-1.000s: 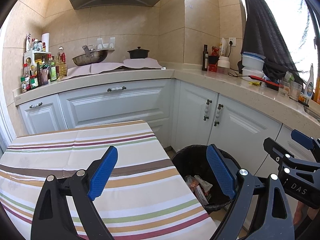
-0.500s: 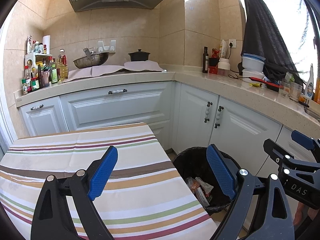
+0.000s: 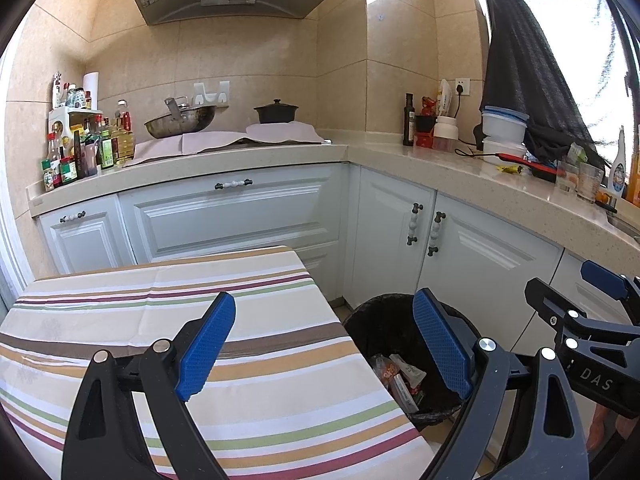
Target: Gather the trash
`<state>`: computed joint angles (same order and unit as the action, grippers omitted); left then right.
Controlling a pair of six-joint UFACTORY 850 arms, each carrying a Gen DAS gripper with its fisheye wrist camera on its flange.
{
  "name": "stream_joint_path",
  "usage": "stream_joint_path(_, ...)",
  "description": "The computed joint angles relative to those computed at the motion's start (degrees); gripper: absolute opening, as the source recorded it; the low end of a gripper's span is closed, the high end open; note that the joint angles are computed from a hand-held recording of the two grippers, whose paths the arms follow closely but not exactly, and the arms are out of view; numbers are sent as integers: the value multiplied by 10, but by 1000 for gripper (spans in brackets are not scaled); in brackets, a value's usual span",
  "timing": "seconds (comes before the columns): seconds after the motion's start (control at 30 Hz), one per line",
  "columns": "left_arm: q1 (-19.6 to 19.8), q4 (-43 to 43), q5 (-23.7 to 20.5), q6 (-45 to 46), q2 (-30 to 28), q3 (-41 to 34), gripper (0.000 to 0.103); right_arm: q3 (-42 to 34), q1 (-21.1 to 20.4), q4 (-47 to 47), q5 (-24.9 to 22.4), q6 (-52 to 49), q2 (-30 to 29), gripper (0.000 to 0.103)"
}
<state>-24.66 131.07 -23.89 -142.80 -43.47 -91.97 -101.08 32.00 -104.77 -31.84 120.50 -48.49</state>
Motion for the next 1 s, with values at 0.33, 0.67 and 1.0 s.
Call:
stream_joint_path(0.33,0,1,14,7,-4,-6,88,-4,2,8,2,-7,-4,91)
stream_joint_path(0.67,-4,21,-25,-14,-2,4,92,-4,1,8,5,-4,-6,91)
stream_joint_path(1.0,4,-69,0,74,-13,-16,92,-6,1,7,12,-6,-8,91)
